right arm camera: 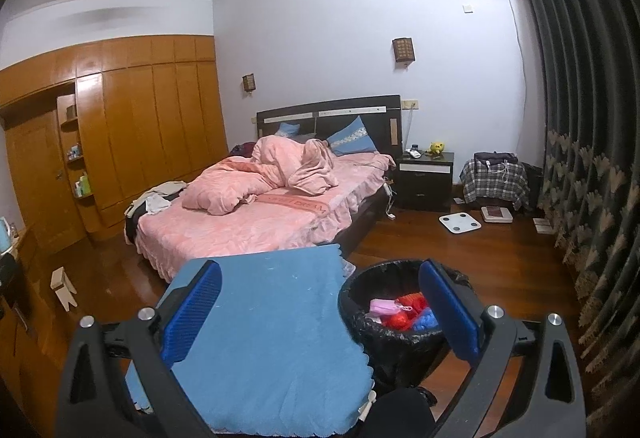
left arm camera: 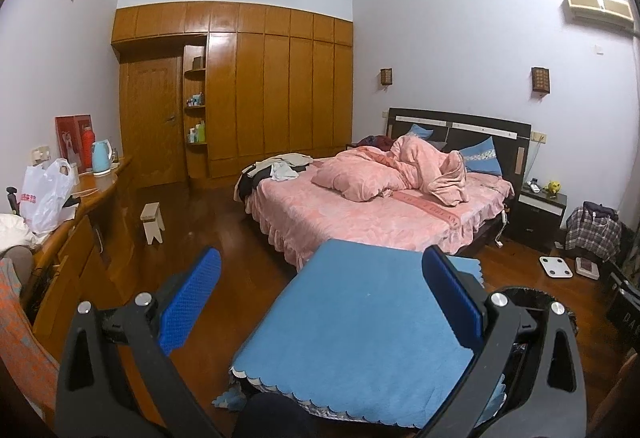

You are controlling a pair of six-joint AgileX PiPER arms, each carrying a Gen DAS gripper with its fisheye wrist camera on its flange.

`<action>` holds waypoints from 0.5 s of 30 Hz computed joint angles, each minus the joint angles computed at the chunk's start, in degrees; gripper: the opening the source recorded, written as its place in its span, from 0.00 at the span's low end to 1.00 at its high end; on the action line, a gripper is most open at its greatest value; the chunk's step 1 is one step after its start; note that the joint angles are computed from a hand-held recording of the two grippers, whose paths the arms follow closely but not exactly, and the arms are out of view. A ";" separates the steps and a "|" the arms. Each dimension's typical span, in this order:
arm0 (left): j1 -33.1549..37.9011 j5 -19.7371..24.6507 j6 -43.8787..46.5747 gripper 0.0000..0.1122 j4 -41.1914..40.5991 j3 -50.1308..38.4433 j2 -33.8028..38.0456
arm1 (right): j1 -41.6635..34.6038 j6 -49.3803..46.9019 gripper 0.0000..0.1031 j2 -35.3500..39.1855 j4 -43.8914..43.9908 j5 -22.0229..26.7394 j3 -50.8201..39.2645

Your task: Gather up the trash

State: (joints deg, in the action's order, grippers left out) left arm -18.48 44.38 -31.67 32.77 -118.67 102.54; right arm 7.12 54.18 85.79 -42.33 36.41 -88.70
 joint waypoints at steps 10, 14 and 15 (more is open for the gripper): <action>0.29 1.33 1.57 0.87 -1.51 -3.11 2.27 | -1.94 -1.37 0.94 2.47 1.96 1.20 -2.70; 0.40 1.10 1.53 0.87 -1.54 -2.77 2.28 | -2.42 -1.55 0.94 2.97 2.09 1.51 -3.35; 0.43 1.22 1.72 0.87 -1.63 -3.09 2.43 | -2.52 -1.66 0.94 3.09 2.18 1.60 -3.56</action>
